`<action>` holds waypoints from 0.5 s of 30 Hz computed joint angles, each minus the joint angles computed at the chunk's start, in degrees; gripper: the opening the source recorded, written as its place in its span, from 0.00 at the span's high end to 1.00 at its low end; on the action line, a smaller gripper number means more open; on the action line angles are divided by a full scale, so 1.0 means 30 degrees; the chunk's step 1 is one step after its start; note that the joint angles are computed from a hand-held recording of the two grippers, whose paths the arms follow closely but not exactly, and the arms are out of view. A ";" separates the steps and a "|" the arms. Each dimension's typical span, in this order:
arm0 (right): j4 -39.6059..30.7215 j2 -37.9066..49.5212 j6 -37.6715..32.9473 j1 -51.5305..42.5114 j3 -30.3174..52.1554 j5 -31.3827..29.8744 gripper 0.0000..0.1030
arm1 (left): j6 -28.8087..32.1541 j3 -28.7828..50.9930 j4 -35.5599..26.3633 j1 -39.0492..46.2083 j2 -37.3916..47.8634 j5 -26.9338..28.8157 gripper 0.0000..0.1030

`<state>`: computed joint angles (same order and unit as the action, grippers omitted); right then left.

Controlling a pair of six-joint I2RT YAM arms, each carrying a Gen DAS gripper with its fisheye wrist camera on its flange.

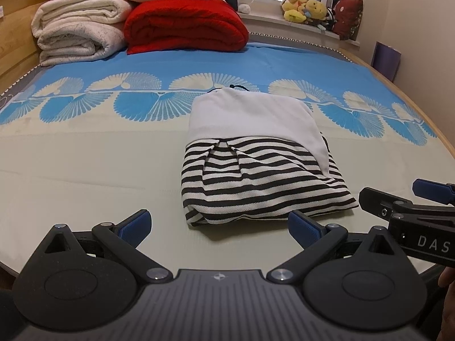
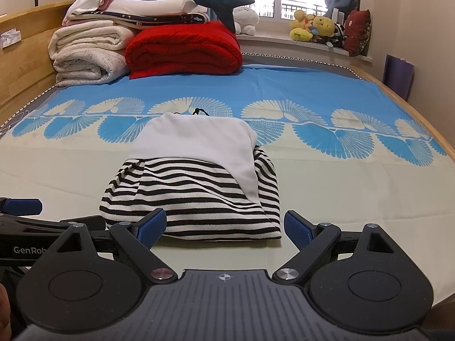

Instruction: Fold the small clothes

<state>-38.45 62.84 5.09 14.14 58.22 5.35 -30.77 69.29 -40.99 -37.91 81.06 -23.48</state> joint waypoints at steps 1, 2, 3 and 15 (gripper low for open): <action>-0.0002 0.0005 0.0002 0.0006 0.0006 0.0008 0.12 | 0.0000 0.0000 0.0000 0.0000 0.0000 0.0000 0.01; -0.0002 0.0005 0.0002 0.0006 0.0006 0.0008 0.12 | 0.0004 0.0012 -0.0006 0.0007 0.0009 0.0020 0.01; -0.0002 0.0005 0.0002 0.0006 0.0006 0.0008 0.12 | 0.0000 0.0011 -0.0006 0.0026 0.0013 0.0047 0.01; 0.0053 -0.0026 -0.0067 -0.0037 -0.0057 -0.0039 0.12 | -0.0021 0.0023 -0.0017 0.0046 0.0002 0.0135 0.01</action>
<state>-38.29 62.77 4.89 14.03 58.05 5.23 -30.83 69.36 -41.04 -37.77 81.07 -23.08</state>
